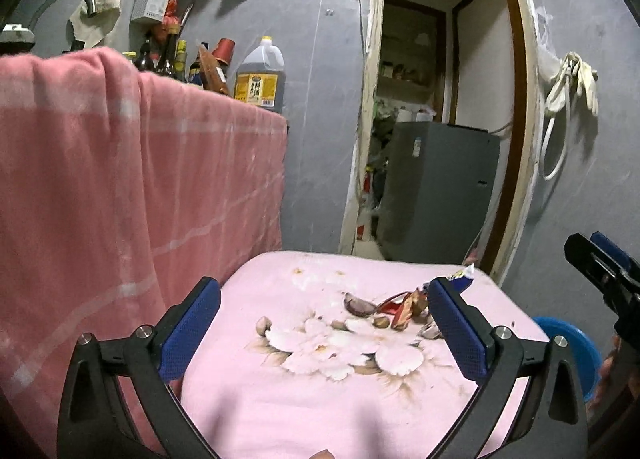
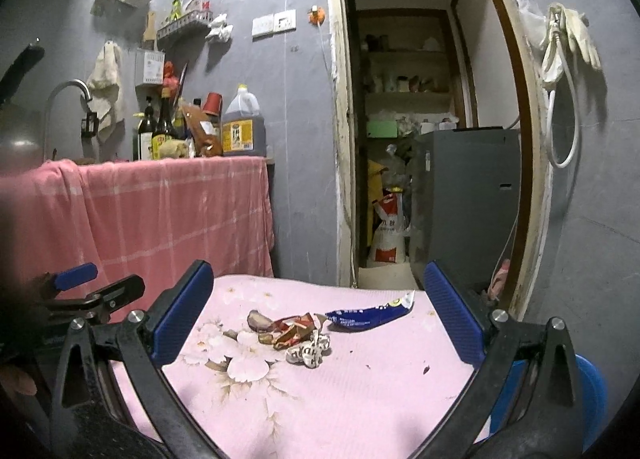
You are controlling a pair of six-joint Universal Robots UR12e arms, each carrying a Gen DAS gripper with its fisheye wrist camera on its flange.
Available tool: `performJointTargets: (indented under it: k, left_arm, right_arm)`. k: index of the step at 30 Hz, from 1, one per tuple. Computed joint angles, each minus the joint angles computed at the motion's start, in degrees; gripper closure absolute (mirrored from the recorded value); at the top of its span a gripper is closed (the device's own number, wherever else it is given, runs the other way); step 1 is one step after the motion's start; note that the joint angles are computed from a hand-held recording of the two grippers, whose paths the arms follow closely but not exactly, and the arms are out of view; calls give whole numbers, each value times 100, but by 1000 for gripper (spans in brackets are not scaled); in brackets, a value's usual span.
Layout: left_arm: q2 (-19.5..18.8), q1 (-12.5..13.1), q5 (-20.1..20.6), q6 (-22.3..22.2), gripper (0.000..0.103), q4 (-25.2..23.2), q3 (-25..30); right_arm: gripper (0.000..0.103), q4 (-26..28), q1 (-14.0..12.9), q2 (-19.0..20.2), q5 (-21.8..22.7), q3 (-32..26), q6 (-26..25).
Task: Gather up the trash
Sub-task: 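Move both open tools back over the remaining trash on the seat, then grasp a large brown shell with the left tool while the right tool grasps the white-red paper ball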
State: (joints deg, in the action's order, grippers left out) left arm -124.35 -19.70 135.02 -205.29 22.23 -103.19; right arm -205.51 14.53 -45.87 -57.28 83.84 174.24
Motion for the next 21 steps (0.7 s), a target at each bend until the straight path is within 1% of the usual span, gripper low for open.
performJointTargets:
  k: [4, 7, 10, 11, 12, 15, 18, 19, 20, 21]
  left_arm:
    - [-29, 57, -106, -41, 2, -113, -8]
    - [-52, 108, -172, -61, 2, -256, 19]
    - [-65, 178, -273, -109, 2, -437, 52]
    - [-73, 204, -300, -136, 2, -486, 63]
    - [-69, 243, -379, -199, 2, -603, 76]
    - [-49, 352, -607, -326, 2, -845, 91]
    - [-39, 477, -919, -423, 2, -1142, 137]
    - [-37, 514, -1022, -473, 2, -1241, 150]
    - [-32, 565, -1186, -512, 2, -1326, 158]
    - [-23, 620, -1377, -545, 2, -1405, 160]
  right_arm:
    - [0, 282, 20, 57, -69, -72, -137]
    - [0, 593, 40, 114, -131, -170, -242]
    - [0, 981, 66, 172, -196, -292, -342]
    - [0, 1182, 75, 189, -203, -342, -395]
    - [0, 1316, 78, 204, -180, -380, -424]
    - [0, 1955, 122, 263, -211, -551, -634]
    - [2, 2534, 158, 334, -199, -746, -826]
    - [5, 2676, 167, 352, -185, -794, -871]
    - [9, 2823, 180, 374, -177, -848, -912]
    - [11, 3015, 194, 400, -177, -920, -963]
